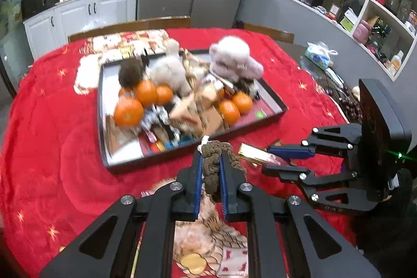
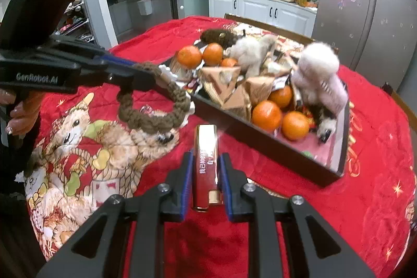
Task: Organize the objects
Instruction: 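Lift the rope ring with the left tool while the right tool lifts the red box, then release the rope ring into the tray while the right tool releases the red box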
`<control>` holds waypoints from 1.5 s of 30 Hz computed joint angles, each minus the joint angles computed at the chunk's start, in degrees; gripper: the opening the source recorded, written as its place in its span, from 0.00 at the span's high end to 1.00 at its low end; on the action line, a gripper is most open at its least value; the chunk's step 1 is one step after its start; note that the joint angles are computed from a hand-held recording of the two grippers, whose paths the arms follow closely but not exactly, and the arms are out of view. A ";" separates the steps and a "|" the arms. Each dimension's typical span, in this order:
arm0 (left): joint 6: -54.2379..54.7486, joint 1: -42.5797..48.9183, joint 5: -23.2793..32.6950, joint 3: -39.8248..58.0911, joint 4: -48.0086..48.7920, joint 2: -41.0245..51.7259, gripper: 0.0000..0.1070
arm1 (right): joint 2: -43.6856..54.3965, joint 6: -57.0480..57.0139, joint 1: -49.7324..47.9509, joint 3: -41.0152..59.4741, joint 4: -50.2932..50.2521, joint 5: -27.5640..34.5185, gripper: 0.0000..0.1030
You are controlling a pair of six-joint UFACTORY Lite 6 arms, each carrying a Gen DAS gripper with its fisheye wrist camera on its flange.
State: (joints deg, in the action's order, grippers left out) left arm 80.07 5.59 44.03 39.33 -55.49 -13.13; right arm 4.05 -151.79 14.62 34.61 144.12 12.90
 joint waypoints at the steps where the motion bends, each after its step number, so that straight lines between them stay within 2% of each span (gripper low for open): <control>1: -0.38 -0.25 -0.42 1.30 -0.14 0.64 0.90 | -0.09 0.06 -0.03 0.52 -0.12 -0.39 0.80; 8: -3.25 -2.00 -2.92 9.58 -0.24 5.88 0.90 | 0.01 8.84 -2.22 6.86 -10.38 -3.08 0.80; 13: -6.45 -4.27 -5.73 17.19 0.06 12.36 0.90 | 3.56 16.72 -4.58 13.96 -17.85 -3.50 0.80; 19: -10.50 -7.14 -8.52 25.04 1.59 19.41 0.90 | 10.48 18.21 -6.13 23.19 -17.98 -3.89 0.80; 27: -12.38 -9.74 -10.25 31.73 1.79 26.81 0.90 | 21.26 22.52 -7.29 33.83 -20.12 -4.52 0.80; 35: -12.85 -9.82 -10.80 37.60 0.44 34.15 0.90 | 30.51 38.85 -8.48 43.43 -35.42 -5.55 0.80; 45: -17.39 -11.33 -14.02 42.57 5.65 41.61 0.90 | 35.27 44.10 -8.68 48.12 -39.99 -5.95 0.80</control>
State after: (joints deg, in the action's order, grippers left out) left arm 62.69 -5.73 30.01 81.90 -49.84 28.48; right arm 39.32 -107.68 5.93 82.73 104.13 6.95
